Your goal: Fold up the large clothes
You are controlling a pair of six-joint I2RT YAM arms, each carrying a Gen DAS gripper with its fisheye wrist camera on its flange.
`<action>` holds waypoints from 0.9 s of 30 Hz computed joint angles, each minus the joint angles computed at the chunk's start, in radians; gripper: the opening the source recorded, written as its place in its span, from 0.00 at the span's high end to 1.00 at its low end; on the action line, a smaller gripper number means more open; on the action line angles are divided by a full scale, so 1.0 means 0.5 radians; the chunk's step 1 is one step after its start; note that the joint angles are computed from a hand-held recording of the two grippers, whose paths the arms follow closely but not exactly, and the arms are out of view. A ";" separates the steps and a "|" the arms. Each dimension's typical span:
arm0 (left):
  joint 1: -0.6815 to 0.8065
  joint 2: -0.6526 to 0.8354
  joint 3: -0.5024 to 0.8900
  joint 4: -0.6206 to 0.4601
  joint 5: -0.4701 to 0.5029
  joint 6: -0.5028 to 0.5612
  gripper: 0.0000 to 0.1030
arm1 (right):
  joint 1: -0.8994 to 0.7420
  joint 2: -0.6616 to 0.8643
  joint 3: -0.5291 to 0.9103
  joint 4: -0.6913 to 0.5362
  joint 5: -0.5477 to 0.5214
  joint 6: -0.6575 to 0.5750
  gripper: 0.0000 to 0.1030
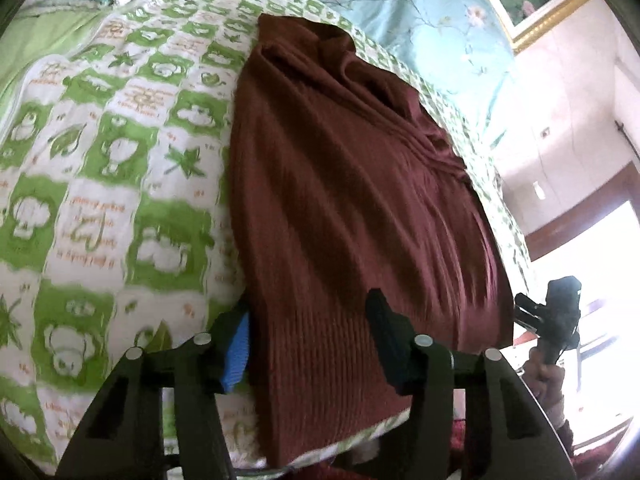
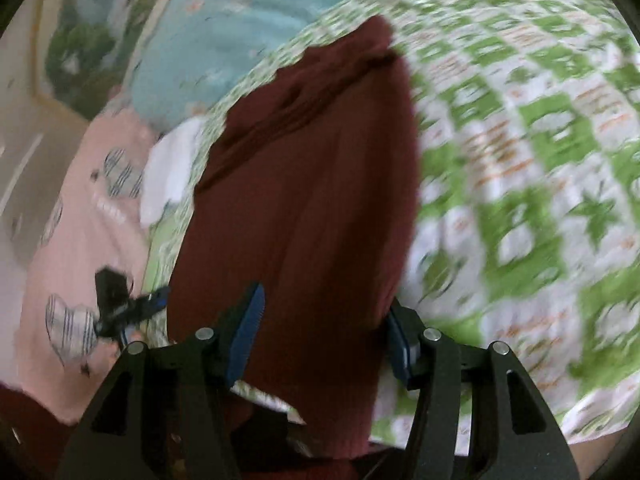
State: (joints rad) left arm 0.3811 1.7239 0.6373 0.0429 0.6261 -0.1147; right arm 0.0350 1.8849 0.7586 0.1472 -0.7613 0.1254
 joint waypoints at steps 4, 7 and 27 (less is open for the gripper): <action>0.035 -0.042 -0.100 0.021 0.099 0.082 0.55 | -0.014 0.019 -0.100 0.167 -0.122 0.039 0.47; 0.014 -0.040 -0.135 0.053 0.101 0.102 0.69 | -0.010 0.077 -0.074 0.203 -0.129 0.071 0.60; -0.138 -0.552 -0.006 0.105 -0.047 -0.198 0.94 | 0.015 -0.139 0.222 0.202 -0.245 0.269 0.95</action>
State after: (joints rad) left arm 0.3120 1.4480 0.6341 0.0954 0.6024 -0.2135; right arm 0.0423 1.8156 0.8696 0.2483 -0.8836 0.2599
